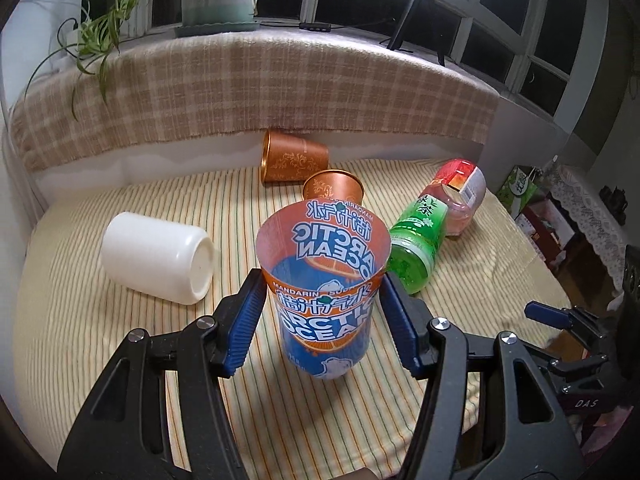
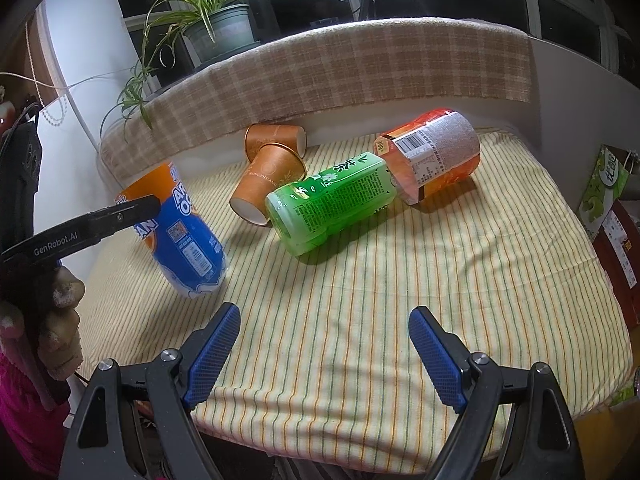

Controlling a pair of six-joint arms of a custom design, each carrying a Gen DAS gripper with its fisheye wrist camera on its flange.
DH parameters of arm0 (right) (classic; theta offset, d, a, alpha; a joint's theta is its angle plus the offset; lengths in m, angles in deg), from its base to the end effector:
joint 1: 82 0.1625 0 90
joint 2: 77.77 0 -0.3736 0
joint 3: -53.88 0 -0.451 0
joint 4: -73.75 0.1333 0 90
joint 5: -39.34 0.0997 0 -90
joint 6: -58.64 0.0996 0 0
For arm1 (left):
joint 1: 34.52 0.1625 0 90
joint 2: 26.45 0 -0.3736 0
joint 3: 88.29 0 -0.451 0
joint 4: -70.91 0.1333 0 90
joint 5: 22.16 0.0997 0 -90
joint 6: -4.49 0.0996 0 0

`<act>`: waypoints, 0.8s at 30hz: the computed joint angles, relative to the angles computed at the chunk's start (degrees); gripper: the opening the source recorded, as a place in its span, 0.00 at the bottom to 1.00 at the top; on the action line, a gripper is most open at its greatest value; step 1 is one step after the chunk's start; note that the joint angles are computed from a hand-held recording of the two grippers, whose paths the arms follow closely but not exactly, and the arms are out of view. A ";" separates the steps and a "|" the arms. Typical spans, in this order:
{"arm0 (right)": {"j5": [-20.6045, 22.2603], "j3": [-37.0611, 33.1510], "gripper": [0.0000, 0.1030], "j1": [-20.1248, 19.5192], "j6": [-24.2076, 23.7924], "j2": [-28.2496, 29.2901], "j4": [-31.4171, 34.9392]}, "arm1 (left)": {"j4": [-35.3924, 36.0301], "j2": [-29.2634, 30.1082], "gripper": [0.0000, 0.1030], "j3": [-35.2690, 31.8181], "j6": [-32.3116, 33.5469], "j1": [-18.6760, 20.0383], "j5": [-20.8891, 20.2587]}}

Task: Flip cup upright
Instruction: 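Lift and rotate the cup with the left tool, open end up, then lower the upright cup onto the bed and open the left tool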

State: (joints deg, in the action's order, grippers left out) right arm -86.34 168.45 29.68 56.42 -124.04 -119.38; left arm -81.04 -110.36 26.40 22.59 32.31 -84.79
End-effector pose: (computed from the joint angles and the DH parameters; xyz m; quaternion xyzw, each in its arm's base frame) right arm 0.2742 -0.4862 0.0040 0.0984 -0.9076 0.3302 0.2400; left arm -0.0550 -0.5836 0.2791 0.2703 0.8982 -0.2709 0.2161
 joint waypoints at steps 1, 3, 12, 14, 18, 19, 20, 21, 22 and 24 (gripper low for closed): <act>-0.07 0.01 0.85 0.02 0.07 0.01 -0.03 | -0.47 0.06 0.58 0.21 0.31 -0.17 0.35; -0.08 0.00 0.85 0.04 0.30 0.03 -0.03 | -1.27 0.01 0.58 0.67 0.87 -0.42 0.91; -0.24 0.14 0.85 -0.03 0.06 -0.11 -0.47 | -2.23 -0.04 0.58 1.89 2.20 -0.75 1.86; -0.36 0.07 0.85 -0.01 -0.06 -0.09 -0.46 | -2.49 -0.13 0.58 2.17 2.52 -0.82 2.02; -0.41 0.03 0.85 0.05 -0.02 -0.08 -0.40 | -2.36 -0.49 0.59 2.52 2.57 -0.92 2.05; -0.38 0.02 0.85 0.06 -0.01 -0.08 -0.40 | -2.01 -0.59 0.59 2.47 2.51 -0.86 1.80; -0.36 0.02 0.85 0.07 -0.06 -0.07 -0.45 | -1.71 -0.72 0.59 2.46 2.39 -0.80 1.63; -0.38 -0.03 0.85 0.09 -0.10 -0.04 -0.45 | -1.48 -0.88 0.59 2.52 2.29 -0.74 1.46; -0.38 -0.08 0.85 0.14 -0.11 -0.02 -0.42 | -1.13 -1.07 0.59 2.54 2.17 -0.67 1.18; -0.41 -0.19 0.85 0.26 -0.12 0.04 -0.34 | -0.42 -1.55 0.59 2.68 1.90 -0.60 0.56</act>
